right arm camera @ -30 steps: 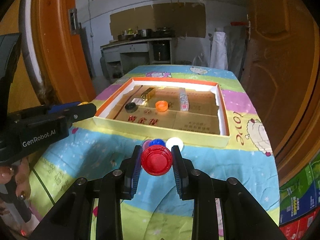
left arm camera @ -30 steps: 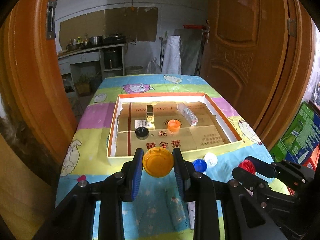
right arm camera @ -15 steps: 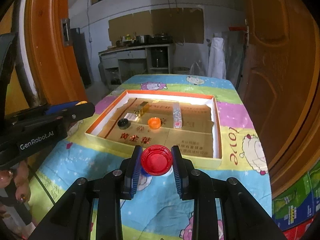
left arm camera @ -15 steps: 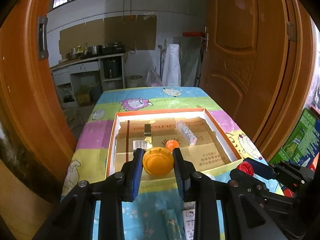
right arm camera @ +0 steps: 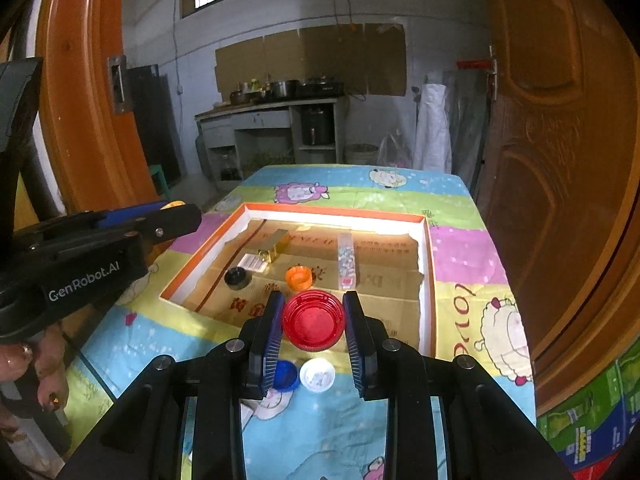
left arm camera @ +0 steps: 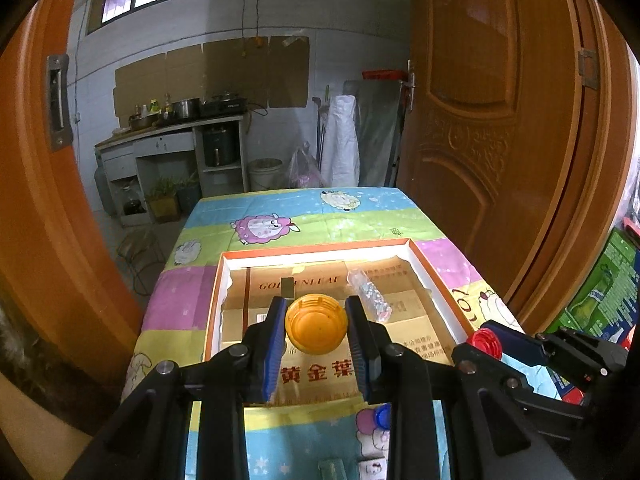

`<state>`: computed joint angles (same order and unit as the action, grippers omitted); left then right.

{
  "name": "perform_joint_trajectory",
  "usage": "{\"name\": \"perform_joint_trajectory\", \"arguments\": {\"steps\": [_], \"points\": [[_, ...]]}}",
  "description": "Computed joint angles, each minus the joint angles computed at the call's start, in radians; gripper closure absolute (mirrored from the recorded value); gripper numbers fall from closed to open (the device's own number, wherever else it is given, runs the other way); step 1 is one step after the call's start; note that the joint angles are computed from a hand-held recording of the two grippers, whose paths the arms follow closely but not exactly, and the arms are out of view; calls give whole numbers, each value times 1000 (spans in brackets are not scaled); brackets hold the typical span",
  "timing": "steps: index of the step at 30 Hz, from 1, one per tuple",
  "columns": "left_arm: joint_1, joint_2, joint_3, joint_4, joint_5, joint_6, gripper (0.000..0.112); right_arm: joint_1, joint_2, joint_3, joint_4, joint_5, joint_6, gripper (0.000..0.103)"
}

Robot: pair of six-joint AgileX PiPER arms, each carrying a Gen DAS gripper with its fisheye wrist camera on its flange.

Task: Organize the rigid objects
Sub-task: 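Carry the orange lid and red cap over the cardboard tray with both tools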

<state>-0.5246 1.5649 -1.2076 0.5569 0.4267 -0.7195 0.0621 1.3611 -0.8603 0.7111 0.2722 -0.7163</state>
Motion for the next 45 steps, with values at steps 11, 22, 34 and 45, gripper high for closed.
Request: {"name": "perform_joint_trajectory", "arguments": {"steps": [11, 22, 34, 45], "points": [[39, 105, -116, -76, 14, 77, 82, -50, 85, -81, 86, 16, -100, 73], [63, 212, -244, -140, 43, 176, 82, -93, 197, -204, 94, 31, -129, 73], [108, 462, -568, -427, 171, 482, 82, -129, 417, -431, 19, 113, -101, 73], [129, 631, -760, -512, 284, 563, 82, -109, 576, -572, -230, 167, 132, 73]]}}
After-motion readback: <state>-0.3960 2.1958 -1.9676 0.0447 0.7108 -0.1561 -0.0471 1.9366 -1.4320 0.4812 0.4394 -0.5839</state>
